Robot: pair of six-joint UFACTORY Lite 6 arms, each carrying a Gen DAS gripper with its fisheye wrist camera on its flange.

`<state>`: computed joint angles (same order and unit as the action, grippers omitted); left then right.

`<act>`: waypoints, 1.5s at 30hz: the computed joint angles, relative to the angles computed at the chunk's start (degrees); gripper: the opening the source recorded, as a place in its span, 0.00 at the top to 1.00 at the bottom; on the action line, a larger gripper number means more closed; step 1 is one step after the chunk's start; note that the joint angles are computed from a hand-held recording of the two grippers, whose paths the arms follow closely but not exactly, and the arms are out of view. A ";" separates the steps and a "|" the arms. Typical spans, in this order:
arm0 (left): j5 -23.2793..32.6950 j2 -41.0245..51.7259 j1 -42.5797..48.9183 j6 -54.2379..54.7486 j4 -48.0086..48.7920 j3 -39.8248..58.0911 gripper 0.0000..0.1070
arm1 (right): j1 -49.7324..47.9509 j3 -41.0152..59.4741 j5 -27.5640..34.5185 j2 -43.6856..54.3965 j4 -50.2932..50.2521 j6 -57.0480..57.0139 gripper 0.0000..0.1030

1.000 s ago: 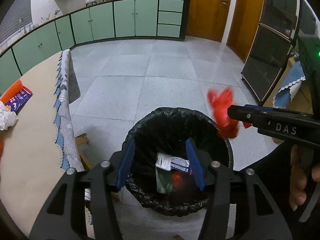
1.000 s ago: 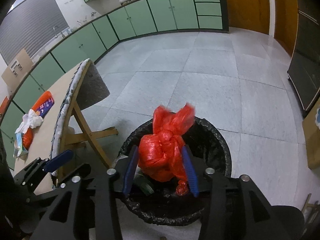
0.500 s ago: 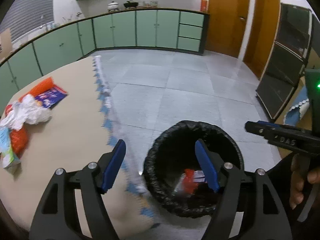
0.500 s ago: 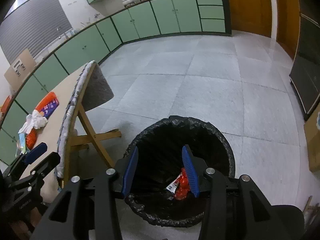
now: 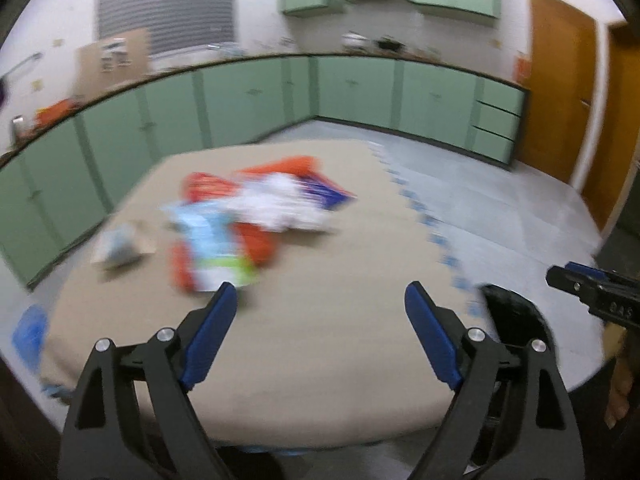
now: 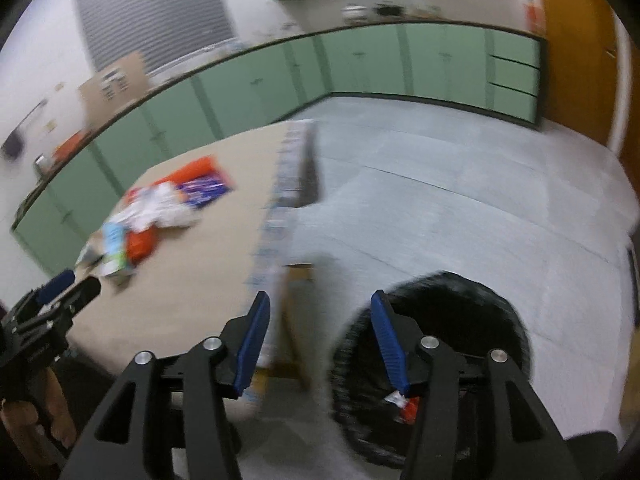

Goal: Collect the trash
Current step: 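Grasp the blue-white whole milk carton with the right gripper, then grasp the white plastic bag with the left gripper while the right gripper holds the carton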

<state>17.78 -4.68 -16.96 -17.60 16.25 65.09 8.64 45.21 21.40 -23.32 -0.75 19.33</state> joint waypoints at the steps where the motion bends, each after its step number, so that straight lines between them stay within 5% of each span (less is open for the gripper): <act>1: -0.03 -1.44 2.66 2.17 -1.52 -0.71 0.22 | 3.06 2.06 -0.62 2.22 -3.19 3.86 0.50; 9: -0.78 -4.99 25.18 34.56 -29.45 -0.69 0.21 | 23.28 28.89 -3.45 29.95 -22.03 24.70 0.49; 18: -1.12 2.26 35.45 58.80 -51.52 3.57 0.21 | 29.63 55.83 1.24 55.64 -19.47 22.75 0.40; 28: -1.31 6.07 37.57 70.85 -62.56 3.92 0.21 | 29.00 68.83 4.37 67.23 -13.47 17.81 0.43; 30: -1.59 7.24 37.33 70.94 -62.61 4.55 0.21 | 28.41 69.67 4.44 68.19 -9.73 14.04 0.55; 45: -4.50 9.82 25.64 57.49 -51.79 7.35 0.21 | 22.16 38.33 -7.22 40.64 -6.80 7.23 0.56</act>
<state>13.28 5.13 8.68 39.89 -35.54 72.44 30.80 83.55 14.18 17.32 -7.55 26.56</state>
